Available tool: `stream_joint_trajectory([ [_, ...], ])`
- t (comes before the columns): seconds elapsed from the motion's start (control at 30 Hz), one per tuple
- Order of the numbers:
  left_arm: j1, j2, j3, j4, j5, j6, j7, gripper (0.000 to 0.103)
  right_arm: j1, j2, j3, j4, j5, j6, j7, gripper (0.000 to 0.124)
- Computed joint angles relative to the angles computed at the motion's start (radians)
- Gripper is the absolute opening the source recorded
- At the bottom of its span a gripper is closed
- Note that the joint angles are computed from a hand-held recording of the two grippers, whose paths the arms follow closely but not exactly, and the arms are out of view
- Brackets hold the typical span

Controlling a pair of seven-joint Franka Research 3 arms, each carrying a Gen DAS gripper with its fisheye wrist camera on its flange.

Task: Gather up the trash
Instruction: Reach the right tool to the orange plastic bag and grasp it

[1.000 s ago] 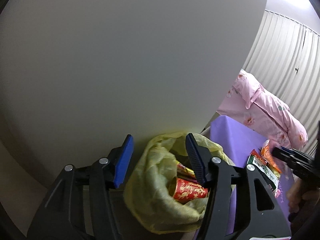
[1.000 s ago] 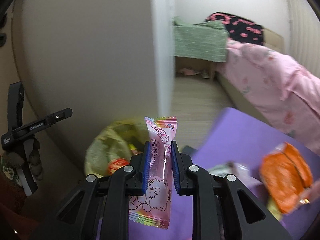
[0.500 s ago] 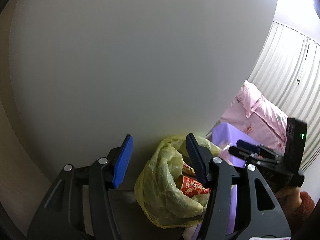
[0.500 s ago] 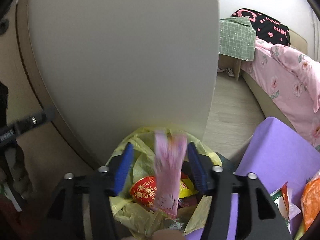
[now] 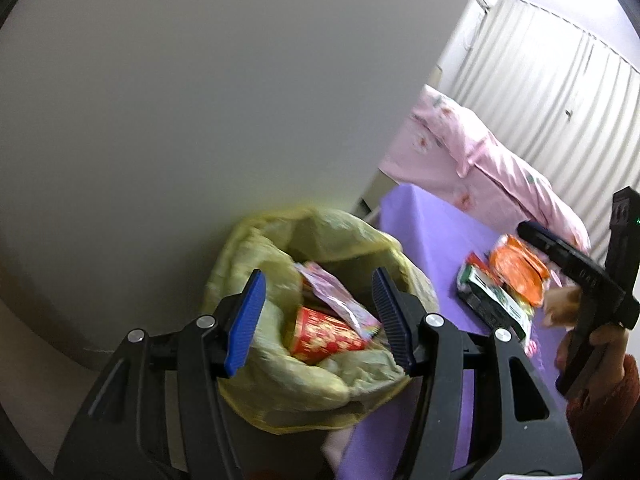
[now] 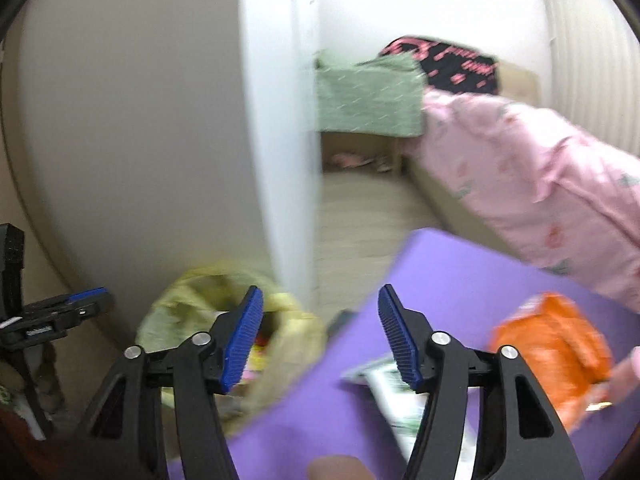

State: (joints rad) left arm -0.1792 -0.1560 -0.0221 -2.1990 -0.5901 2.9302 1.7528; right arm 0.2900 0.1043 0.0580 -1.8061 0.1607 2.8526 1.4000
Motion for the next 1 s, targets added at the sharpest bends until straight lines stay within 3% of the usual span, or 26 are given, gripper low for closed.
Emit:
stream_joint_trajectory([
  [0.03, -0.011, 0.01, -0.001, 0.013, -0.012, -0.012, 0.015, 0.054, -0.006, -0.019, -0.013, -0.022, -0.018, 0.005, 0.009, 0.064],
  [0.2, -0.022, 0.059, -0.038, 0.07, -0.029, -0.05, 0.054, 0.057, -0.074, -0.07, -0.05, -0.053, -0.004, -0.13, 0.023, 0.064],
  [0.37, -0.021, 0.127, -0.093, 0.152, -0.081, -0.103, 0.141, 0.058, -0.134, -0.122, -0.074, -0.142, -0.31, -0.089, 0.234, 0.064],
  [0.5, -0.002, 0.207, -0.152, 0.251, -0.076, -0.161, 0.155, 0.058, -0.207, -0.14, -0.082, -0.182, -0.606, -0.074, 0.483, 0.064],
  [0.83, 0.023, 0.336, -0.254, 0.412, 0.059, -0.225, 0.097, 0.058, -0.254, -0.099, -0.11, -0.178, -0.233, 0.013, 0.151, 0.064],
  [1.0, 0.032, 0.355, -0.271, 0.429, 0.097, -0.237, 0.053, 0.058, -0.243, -0.017, -0.098, -0.081, -0.089, -0.018, -0.021, 0.064],
])
